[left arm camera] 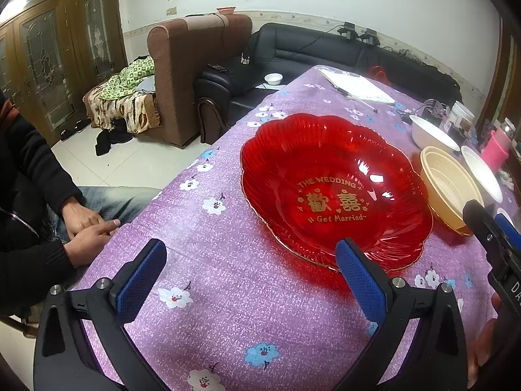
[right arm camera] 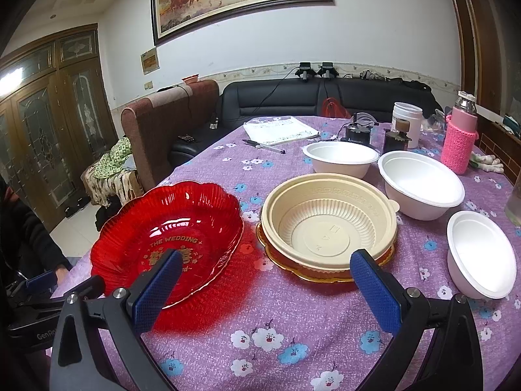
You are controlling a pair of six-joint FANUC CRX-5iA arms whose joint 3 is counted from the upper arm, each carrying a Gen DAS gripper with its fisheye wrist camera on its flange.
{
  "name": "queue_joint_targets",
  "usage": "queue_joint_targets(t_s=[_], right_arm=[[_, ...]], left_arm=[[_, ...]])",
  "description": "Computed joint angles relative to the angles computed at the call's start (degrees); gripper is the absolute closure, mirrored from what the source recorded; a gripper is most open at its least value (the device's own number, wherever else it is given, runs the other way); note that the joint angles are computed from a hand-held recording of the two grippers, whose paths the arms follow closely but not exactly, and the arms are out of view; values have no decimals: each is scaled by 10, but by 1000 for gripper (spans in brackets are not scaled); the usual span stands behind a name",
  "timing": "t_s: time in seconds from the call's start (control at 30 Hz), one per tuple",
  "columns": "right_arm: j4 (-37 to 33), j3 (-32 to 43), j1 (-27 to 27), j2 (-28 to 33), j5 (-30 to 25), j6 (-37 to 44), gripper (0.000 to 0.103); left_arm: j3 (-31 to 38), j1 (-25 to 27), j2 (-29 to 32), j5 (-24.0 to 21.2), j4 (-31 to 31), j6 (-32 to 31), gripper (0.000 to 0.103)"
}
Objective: Organize plates and bowls
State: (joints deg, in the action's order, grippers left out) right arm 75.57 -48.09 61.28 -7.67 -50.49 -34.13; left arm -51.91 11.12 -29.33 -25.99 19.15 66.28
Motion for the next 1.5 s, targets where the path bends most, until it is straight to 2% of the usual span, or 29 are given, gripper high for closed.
queue_joint_targets(t_s=[0.33,0.5,0.63,0.9,1.13,1.23,1.3,1.4,1.5], right_arm=[[1,4,-8,6,9,0,1],[-7,16,-29,13,41,-7,1],[-42,44,-32,35,44,19,1],[-121,98,-45,72,77,75,1],[-181,146,-42,106,61,142,2],[-208,152,-47,107,79,157,9],[-247,153,-53,96,111,184,26],[-249,137,-57,69,122,183,24],[-265,115,-68,36,169,173,24]], left_arm=[[13,1,20,-3,-9,7,0],[55,9,55,-27,-41,54,0],[111,3,99,-57,-100,120,0],[165,-4,154,-103,-133,160,0],[196,-11,193,-146,-148,177,0],[202,-18,195,-155,-155,180,0],[198,-14,188,-155,-148,169,0],[201,-12,187,-155,-145,167,0],[206,-19,193,-156,-149,173,0]])
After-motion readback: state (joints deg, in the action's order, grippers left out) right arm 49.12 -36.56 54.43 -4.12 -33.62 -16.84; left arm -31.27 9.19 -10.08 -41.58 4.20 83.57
